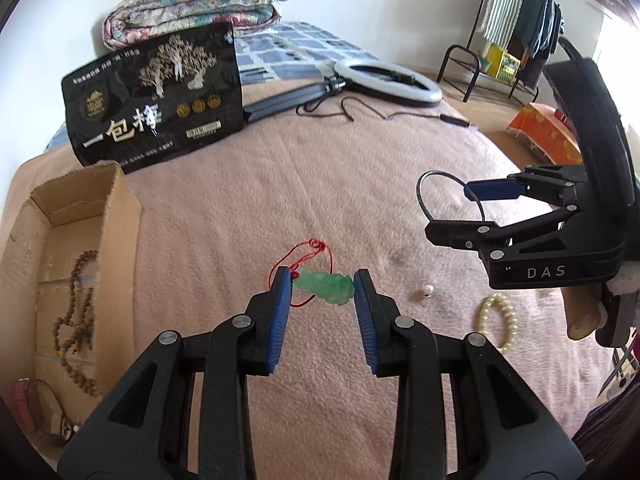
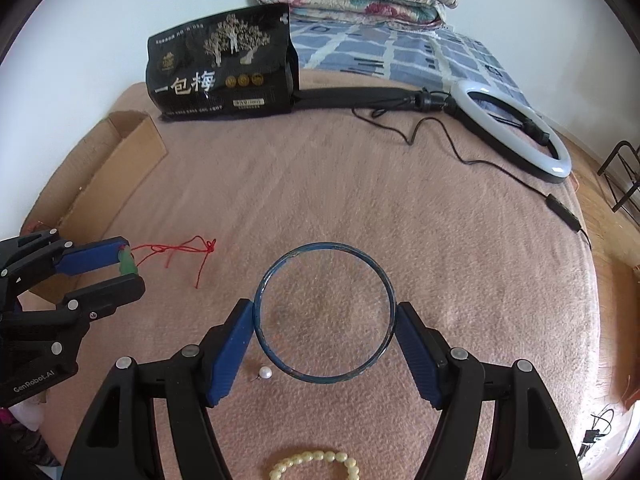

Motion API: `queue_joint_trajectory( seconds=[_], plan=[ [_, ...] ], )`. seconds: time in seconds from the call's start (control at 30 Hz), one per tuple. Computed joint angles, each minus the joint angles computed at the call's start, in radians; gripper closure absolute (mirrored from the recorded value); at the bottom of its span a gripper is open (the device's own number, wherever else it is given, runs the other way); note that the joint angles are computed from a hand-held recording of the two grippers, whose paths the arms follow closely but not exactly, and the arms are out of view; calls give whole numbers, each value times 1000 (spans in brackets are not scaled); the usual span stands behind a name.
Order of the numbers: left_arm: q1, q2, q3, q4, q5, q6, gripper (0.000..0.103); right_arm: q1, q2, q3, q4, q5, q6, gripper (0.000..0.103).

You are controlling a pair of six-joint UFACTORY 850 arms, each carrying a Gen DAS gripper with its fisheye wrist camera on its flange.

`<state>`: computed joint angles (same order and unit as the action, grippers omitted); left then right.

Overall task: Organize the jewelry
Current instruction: 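Carry the jade pendant with the left gripper over the box while the right carries the bangle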

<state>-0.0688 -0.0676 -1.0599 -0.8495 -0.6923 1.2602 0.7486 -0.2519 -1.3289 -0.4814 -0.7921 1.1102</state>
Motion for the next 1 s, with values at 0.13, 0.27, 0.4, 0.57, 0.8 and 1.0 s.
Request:
queue_joint_trajectory(
  seconds=[0.13, 0.27, 0.4, 0.57, 0.8, 1.0],
  plan=[
    [19, 27, -4, -21, -28, 11, 71, 16, 12, -11, -21, -16, 19, 30],
    [46, 52, -10, -45, -57, 17, 71, 33, 16, -32, -35, -32, 29, 30],
    [72, 64, -24, -71, -82, 26, 71, 50, 17, -57, -51, -49, 35, 30],
    [113, 77, -45, -113, -111, 46, 71, 65, 13, -86, -66, -61, 40, 30],
    [172, 65, -93, -154, -128, 59, 71, 81, -16, -141, -67, -67, 23, 30],
    [227, 32, -142, -185, -122, 62, 71, 92, -56, -199, -53, -58, -7, 30]
  ],
)
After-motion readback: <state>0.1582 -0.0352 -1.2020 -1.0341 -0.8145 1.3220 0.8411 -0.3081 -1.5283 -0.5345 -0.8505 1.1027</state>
